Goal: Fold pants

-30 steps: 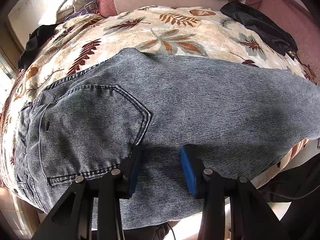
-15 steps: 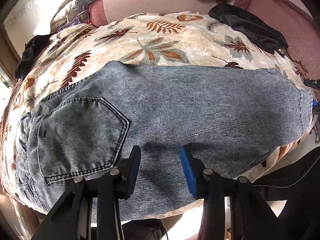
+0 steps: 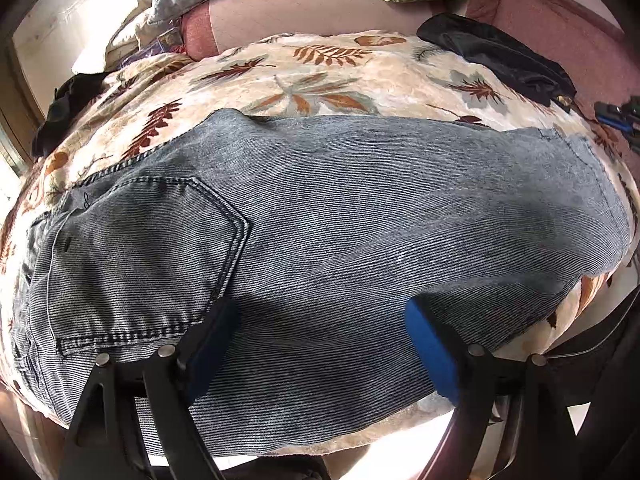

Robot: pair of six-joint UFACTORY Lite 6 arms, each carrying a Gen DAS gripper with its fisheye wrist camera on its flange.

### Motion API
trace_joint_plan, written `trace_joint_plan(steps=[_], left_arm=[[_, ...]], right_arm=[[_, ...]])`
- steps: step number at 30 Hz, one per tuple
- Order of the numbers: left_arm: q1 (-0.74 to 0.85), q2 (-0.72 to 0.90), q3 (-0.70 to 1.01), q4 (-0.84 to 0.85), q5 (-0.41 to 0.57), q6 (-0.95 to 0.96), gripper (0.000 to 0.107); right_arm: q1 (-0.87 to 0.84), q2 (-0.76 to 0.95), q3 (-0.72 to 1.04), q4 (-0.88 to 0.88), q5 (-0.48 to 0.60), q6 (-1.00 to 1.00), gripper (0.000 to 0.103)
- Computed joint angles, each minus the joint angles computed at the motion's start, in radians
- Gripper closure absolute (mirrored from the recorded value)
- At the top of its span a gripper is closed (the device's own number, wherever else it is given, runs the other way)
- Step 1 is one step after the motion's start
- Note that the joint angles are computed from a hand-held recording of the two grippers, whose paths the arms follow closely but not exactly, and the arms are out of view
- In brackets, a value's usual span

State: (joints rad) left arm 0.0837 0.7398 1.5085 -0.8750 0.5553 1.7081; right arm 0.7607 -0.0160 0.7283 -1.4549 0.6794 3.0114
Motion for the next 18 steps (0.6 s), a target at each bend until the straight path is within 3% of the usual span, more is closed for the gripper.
trace_joint_plan(steps=[3,5,6,7,8,10,13,15,16,17,18], left_arm=[[0.016,0.015,0.017,-0.025,0.033,0.011,0.02],[0.02,0.017,0.016,-0.04,0.038,0.031,0.018],[0.02,0.018,0.015,-0.046,0.039,0.036,0.018],[0.021,0.02,0.016,-0.051,0.042,0.038,0.017],[0.02,0.02,0.014,-0.056,0.043,0.036,0.016],[0.017,0.017,0.012,-0.056,0.042,0.023,0.015],[0.018,0.014,0.008,-0.062,0.042,0.019,0.015],[0.02,0.013,0.005,-0.068,0.045,0.027,0.015],[0.022,0.014,0.006,-0.069,0.048,0.03,0.015],[0.024,0.015,0.008,-0.07,0.052,0.03,0.015],[0.027,0.016,0.01,-0.072,0.059,0.033,0.015]], right_arm=[[-0.074,0.06,0.008,0.086,-0.063,-0.066,0.096],[-0.134,0.011,-0.062,0.004,-0.211,0.043,0.092],[-0.133,-0.007,-0.076,-0.028,-0.231,0.067,0.089],[-0.111,-0.003,-0.076,-0.018,-0.209,0.05,0.077],[-0.087,0.016,-0.054,0.033,-0.176,-0.009,0.054],[-0.05,0.046,-0.007,0.134,-0.112,-0.123,0.032],[-0.009,0.056,-0.004,0.062,-0.047,-0.065,0.032],[-0.063,0.103,0.04,0.085,-0.143,-0.14,0.036],[-0.095,0.146,0.084,0.142,-0.193,-0.236,0.053],[-0.109,0.208,0.14,0.207,-0.201,-0.341,0.08],[-0.107,0.262,0.193,0.291,-0.167,-0.445,0.082]])
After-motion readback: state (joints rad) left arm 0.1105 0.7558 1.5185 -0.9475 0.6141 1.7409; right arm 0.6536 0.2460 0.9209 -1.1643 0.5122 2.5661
